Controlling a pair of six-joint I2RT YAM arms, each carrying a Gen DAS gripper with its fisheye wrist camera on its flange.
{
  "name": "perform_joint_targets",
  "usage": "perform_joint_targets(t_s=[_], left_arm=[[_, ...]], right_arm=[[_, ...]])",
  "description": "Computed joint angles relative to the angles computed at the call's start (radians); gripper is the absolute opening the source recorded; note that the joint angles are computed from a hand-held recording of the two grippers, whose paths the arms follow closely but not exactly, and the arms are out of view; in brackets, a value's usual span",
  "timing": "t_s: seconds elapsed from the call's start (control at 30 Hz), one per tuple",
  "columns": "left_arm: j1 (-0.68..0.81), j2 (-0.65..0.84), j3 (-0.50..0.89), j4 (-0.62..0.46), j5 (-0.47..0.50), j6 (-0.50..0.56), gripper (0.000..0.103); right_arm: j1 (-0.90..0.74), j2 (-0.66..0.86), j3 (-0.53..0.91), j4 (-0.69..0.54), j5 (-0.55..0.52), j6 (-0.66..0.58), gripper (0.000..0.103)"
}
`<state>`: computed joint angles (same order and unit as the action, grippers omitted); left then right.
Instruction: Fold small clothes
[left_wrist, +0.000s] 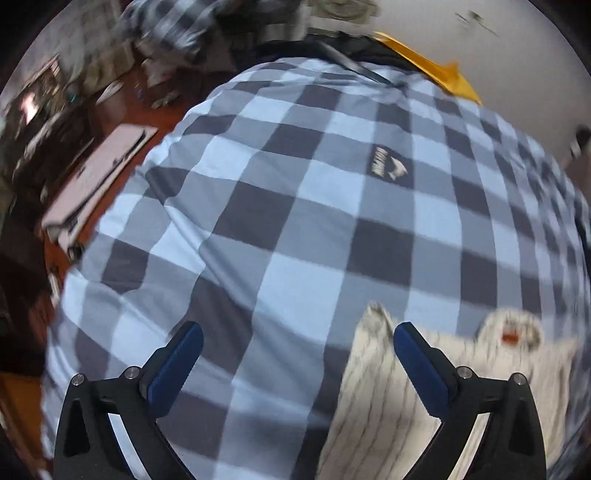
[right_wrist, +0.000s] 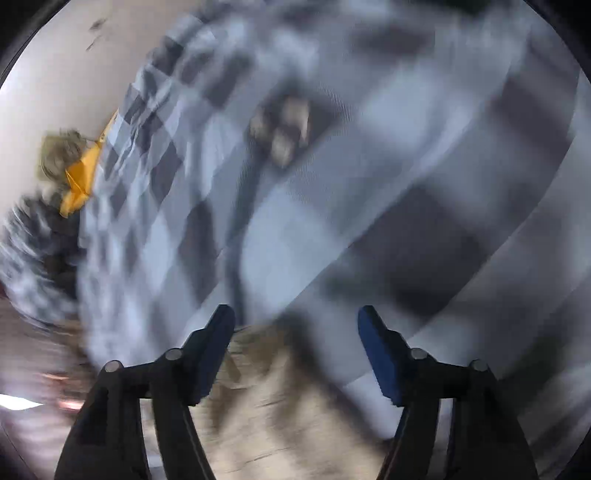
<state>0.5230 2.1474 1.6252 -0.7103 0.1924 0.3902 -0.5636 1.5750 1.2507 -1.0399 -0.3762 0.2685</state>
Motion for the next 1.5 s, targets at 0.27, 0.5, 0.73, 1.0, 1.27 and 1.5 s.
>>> perform_joint_targets(t_s=[0.27,0.5,0.73,1.0,1.27,1.5], left_arm=[[0.164,-0.462,-0.554,-0.078,0.114,0.166,0.103],[0.222,-0.713,-0.991,0.019,0.037,0.398,0.103],[0.082,-0.709,-1.151,0.278,-0.111,0.394,0.103],[0.100,-0.680,-1.039,0.154,-0.052,0.328,0.103],[0.090,-0.728,-1.041,0.138,-0.048,0.330,0.103],[0.065,-0.656,-1.083,0.233,-0.110,0.306,0.103]], right_arm=[[0.371,-0.321,-0.103,-0.094,0.251,-0.152,0.067],[0.964,-0.210,-0.230,0.000,0.257,0.061,0.067],[0.909,-0.034,-0.132,0.167,0.384,0.191,0.067],[0.738,-0.100,-0.045,0.148,0.514,0.312,0.067],[1.220,-0.034,-0.068,0.030,0.504,0.251,0.067],[1.219,0.214,0.157,0.048,0.585,0.248,0.067]])
